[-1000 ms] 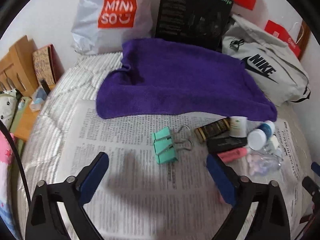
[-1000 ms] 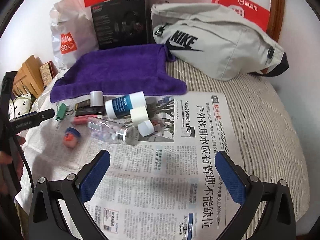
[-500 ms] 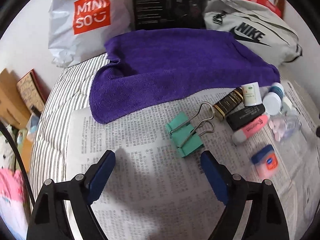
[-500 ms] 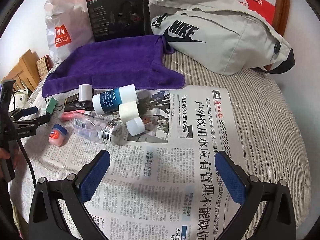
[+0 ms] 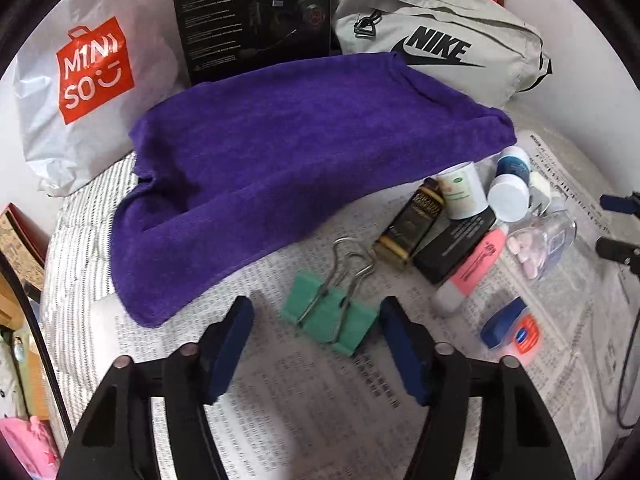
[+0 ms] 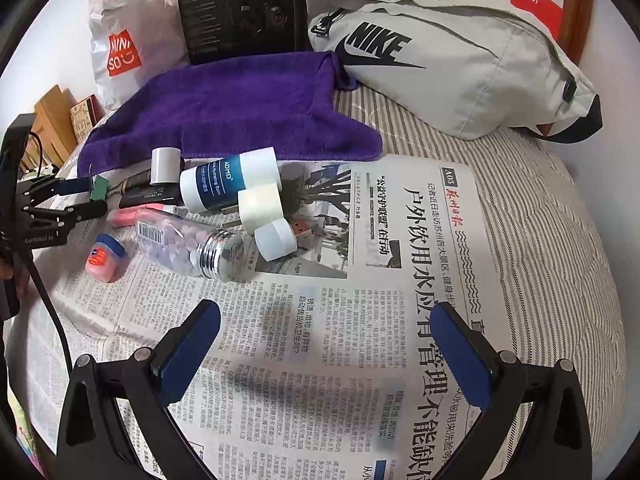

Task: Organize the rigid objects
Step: 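Grasp the mint-green binder clip with the left gripper while the right gripper reaches the white USB plug, then carry the binder clip and USB plug onto the purple towel and release both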

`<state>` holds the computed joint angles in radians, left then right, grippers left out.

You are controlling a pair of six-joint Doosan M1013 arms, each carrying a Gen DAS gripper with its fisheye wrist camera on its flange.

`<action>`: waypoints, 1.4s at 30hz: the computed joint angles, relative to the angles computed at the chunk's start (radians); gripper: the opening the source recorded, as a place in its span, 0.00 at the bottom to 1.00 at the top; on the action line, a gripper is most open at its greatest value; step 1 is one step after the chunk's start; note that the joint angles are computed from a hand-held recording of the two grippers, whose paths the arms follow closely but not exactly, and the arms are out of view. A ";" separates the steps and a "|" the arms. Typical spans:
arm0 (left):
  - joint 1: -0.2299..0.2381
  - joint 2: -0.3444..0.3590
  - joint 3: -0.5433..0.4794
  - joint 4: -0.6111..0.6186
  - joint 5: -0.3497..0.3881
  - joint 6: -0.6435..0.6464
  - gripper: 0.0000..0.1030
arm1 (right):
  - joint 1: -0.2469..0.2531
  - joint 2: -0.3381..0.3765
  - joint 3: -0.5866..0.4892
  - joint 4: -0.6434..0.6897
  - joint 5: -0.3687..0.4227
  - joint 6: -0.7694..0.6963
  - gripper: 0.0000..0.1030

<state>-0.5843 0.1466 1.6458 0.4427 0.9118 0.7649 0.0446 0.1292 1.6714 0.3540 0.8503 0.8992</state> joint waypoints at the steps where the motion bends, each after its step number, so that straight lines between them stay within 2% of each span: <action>1: -0.003 0.001 0.000 0.006 -0.006 -0.007 0.55 | 0.001 0.001 0.000 0.000 0.001 0.001 1.00; 2: -0.006 0.001 0.002 0.010 -0.014 -0.013 0.48 | 0.002 0.002 -0.001 0.001 0.003 0.002 1.00; 3: -0.011 0.001 0.002 0.015 -0.017 -0.019 0.46 | 0.003 0.002 -0.001 0.001 0.003 0.001 1.00; 9: -0.036 -0.007 0.012 0.042 0.000 -0.097 0.45 | 0.004 0.002 0.000 0.022 -0.011 -0.027 1.00; 16: -0.064 0.004 0.001 0.102 0.068 -0.190 0.46 | 0.004 0.027 -0.020 0.008 -0.009 -0.030 1.00; 18: -0.062 0.002 0.005 0.104 0.060 -0.158 0.51 | 0.000 0.034 -0.026 0.031 0.002 -0.060 1.00; 20: -0.057 0.002 0.007 0.116 0.067 -0.135 0.68 | -0.006 0.043 -0.034 0.060 0.014 -0.093 1.00; 21: -0.051 0.001 0.009 0.111 0.062 -0.130 0.70 | -0.005 0.048 -0.039 0.061 0.015 -0.099 1.00; 22: -0.041 -0.002 0.013 0.088 0.042 -0.123 0.70 | -0.004 0.052 -0.041 0.061 0.012 -0.105 0.99; 24: -0.032 -0.006 0.019 0.063 0.010 -0.115 0.64 | 0.001 0.064 -0.050 0.060 0.006 -0.116 0.98; 25: -0.031 -0.007 0.020 0.059 0.002 -0.109 0.62 | 0.003 0.070 -0.055 0.058 0.009 -0.119 0.95; 27: -0.034 -0.005 0.017 0.058 -0.003 -0.100 0.49 | 0.007 0.088 -0.071 0.058 0.030 -0.127 0.89; 29: -0.039 0.001 0.009 0.061 0.004 -0.094 0.45 | 0.013 0.100 -0.080 0.056 0.037 -0.130 0.84; 31: -0.046 0.009 -0.004 0.069 0.034 -0.095 0.44 | 0.015 0.100 -0.077 0.082 0.022 -0.166 0.83; 34: -0.051 0.012 -0.010 0.070 0.050 -0.126 0.44 | 0.019 0.101 -0.077 0.100 0.021 -0.197 0.74; 38: -0.060 0.015 -0.009 0.097 0.059 -0.178 0.44 | 0.017 0.092 -0.070 0.108 0.030 -0.209 0.63; 42: -0.061 0.011 -0.001 0.106 0.051 -0.218 0.44 | 0.020 0.086 -0.061 0.108 0.022 -0.202 0.58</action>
